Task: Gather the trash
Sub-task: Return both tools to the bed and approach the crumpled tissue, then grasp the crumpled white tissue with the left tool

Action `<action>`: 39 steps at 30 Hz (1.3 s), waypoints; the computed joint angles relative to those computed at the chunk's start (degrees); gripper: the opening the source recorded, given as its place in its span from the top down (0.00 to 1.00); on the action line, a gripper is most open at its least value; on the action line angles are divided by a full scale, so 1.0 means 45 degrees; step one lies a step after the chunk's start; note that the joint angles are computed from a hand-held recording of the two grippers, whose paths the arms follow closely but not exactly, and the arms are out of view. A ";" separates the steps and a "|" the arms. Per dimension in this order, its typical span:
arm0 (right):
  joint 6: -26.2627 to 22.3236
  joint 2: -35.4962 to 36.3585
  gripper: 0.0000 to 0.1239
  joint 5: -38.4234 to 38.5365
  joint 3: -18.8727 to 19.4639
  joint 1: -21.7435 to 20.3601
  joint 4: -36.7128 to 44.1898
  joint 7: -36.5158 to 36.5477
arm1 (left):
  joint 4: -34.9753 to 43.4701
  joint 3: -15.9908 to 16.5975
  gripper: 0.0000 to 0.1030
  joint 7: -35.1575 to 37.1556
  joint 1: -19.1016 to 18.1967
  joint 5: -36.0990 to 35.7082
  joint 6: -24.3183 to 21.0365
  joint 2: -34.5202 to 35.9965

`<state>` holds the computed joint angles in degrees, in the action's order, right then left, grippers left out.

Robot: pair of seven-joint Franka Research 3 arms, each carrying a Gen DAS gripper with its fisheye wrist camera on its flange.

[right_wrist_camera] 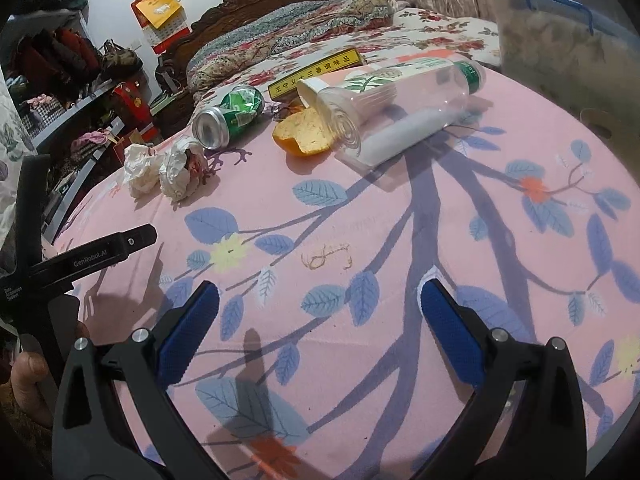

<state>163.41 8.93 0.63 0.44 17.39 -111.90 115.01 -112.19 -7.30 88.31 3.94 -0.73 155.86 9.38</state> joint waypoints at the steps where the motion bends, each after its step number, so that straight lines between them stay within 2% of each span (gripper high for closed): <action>1: 0.0079 -0.0014 0.19 0.0214 0.0063 -0.0061 -0.0044 -0.0131 | 0.0024 0.0034 0.08 -0.0054 -0.0045 0.0193 -0.0079 0.0009; 5: 0.0474 -0.0039 0.19 0.1347 0.0319 -0.0338 -0.0212 -0.0976 | 0.0273 0.0199 0.08 -0.0425 -0.0305 0.1407 -0.0535 0.0151; 10: -0.0151 0.0096 0.19 0.1254 0.0247 -0.0230 0.0160 -0.1608 | 0.0298 -0.0007 0.08 0.0162 -0.0053 0.0611 -0.0579 0.0133; 12: 0.0008 0.0056 0.19 0.1460 0.0289 -0.0241 0.0057 -0.1696 | 0.0418 -0.0247 0.08 0.0861 0.0235 -0.0613 -0.0753 0.0117; 14: 0.0232 0.0028 0.19 0.1955 0.0405 -0.0336 -0.0044 -0.1997 | 0.0593 -0.0741 0.08 0.2611 0.0762 -0.3052 -0.1015 0.0051; 18: 0.0324 0.0039 0.19 0.2093 0.0362 -0.0282 -0.0058 -0.2059 | 0.0299 -0.0916 0.12 0.4515 0.0504 -0.4512 0.0236 -0.0435; 21: 0.0416 -0.0013 0.19 0.2411 0.0431 -0.0335 -0.0154 -0.2318 | 0.1025 -0.1052 0.19 0.5769 0.0176 -0.5117 0.0116 -0.0104; 24: 0.0547 -0.0064 0.19 0.3063 0.0596 -0.0472 -0.0245 -0.2861 | 0.2451 -0.0697 0.30 0.4551 -0.0441 -0.3396 -0.0268 0.1075; 25: 0.0565 -0.0080 0.19 0.3205 0.0617 -0.0485 -0.0272 -0.2988 | 0.3022 -0.0721 0.39 0.4334 -0.0454 -0.3113 -0.0700 0.1517; 26: 0.0570 -0.0101 0.19 0.3380 0.0649 -0.0516 -0.0297 -0.3161 | 0.3802 -0.0778 0.62 0.4134 -0.0390 -0.2973 -0.1465 0.2095; 27: 0.0542 -0.0121 0.19 0.3471 0.0658 -0.0522 -0.0307 -0.3291 | 0.4137 -0.0774 0.74 0.3870 -0.0330 -0.2882 -0.1803 0.2323; 28: 0.0540 -0.0151 0.19 0.3538 0.0657 -0.0521 -0.0345 -0.3393 | 0.4297 -0.1175 0.99 0.4215 0.0174 -0.3684 -0.2161 0.2337; 30: 0.0585 -0.0210 0.19 0.3891 0.0735 -0.0577 -0.0427 -0.3774 | 0.4777 -0.2446 1.00 0.6472 0.1995 -0.7568 -0.4290 0.2366; 32: 0.0593 -0.0193 0.19 0.3992 0.0707 -0.0552 -0.0410 -0.3860 | 0.4311 -0.2645 1.00 0.7629 0.2808 -0.9859 -0.4994 0.1835; 35: 0.0390 -0.0120 0.19 0.3885 0.0639 -0.0512 -0.0247 -0.3896 | 0.3538 -0.2090 1.00 0.7932 0.2714 -1.0406 -0.4771 0.1129; 37: 0.0048 0.0073 0.19 0.4886 0.0966 -0.0793 0.0134 -0.4956 | 0.3461 -0.1668 0.96 0.7709 0.2320 -0.9958 -0.4616 0.1036; 38: -0.0074 0.0187 0.19 0.5218 0.1031 -0.0856 0.0322 -0.5256 | 0.3574 -0.1371 0.67 0.7027 0.1950 -0.9257 -0.4466 0.1138; 39: -0.0153 0.0299 0.19 0.5215 0.0967 -0.0809 0.0484 -0.5204 | 0.3804 -0.1078 0.44 0.6308 0.1638 -0.8664 -0.4495 0.1299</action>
<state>162.72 10.27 24.10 4.80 13.75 -109.72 91.59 -95.07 -12.15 116.70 11.31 -39.72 135.63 15.23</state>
